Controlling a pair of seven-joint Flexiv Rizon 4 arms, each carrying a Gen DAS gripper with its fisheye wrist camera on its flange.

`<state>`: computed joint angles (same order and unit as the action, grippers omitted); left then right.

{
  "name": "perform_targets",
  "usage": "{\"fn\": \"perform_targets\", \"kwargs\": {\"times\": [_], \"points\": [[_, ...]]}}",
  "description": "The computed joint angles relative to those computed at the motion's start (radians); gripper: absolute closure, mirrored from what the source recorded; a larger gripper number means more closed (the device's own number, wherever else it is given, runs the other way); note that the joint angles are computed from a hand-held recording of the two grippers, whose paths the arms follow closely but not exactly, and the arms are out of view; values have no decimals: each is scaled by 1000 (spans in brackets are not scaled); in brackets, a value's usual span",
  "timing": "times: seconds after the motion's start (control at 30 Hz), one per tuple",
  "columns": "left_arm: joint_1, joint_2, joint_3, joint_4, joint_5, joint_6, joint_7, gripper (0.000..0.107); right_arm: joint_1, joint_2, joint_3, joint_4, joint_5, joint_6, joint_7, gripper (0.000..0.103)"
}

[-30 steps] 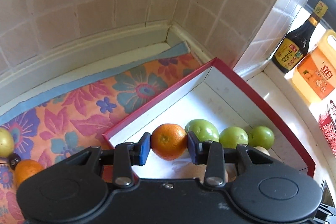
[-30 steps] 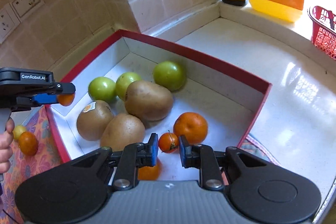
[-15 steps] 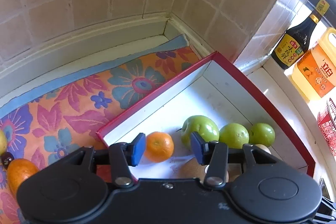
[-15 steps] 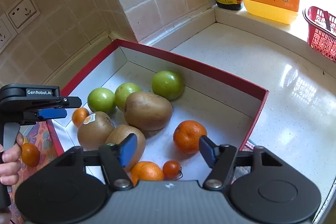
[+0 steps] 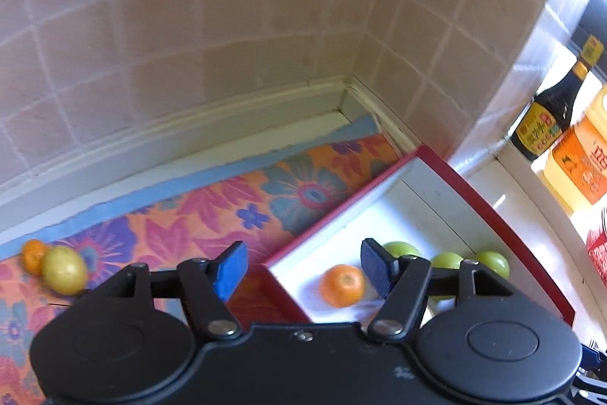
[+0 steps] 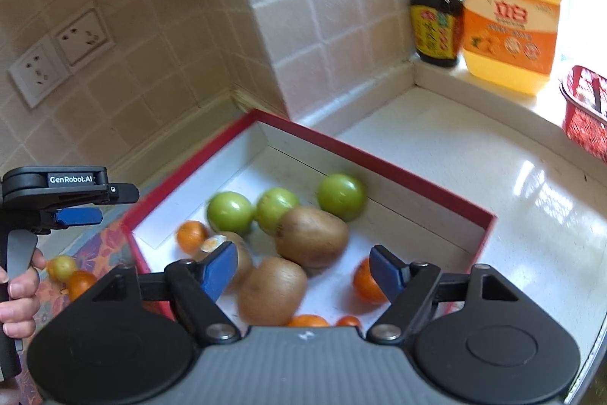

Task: Organize fruits
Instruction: 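Move both open tools back over the fruit on the cloth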

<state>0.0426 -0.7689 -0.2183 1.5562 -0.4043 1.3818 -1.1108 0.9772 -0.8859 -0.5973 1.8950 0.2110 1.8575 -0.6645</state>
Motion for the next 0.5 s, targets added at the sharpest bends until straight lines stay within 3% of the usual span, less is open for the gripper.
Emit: {"fn": "perform_targets", "kwargs": {"times": [0.27, 0.5], "points": [[83, 74, -38, 88, -34, 71, 16, 27, 59, 19, -53, -41, -32, -6, -51, 23], [161, 127, -40, 147, -58, 102, 30, 27, 71, 18, -41, -131, -79, -22, -97, 22]]}}
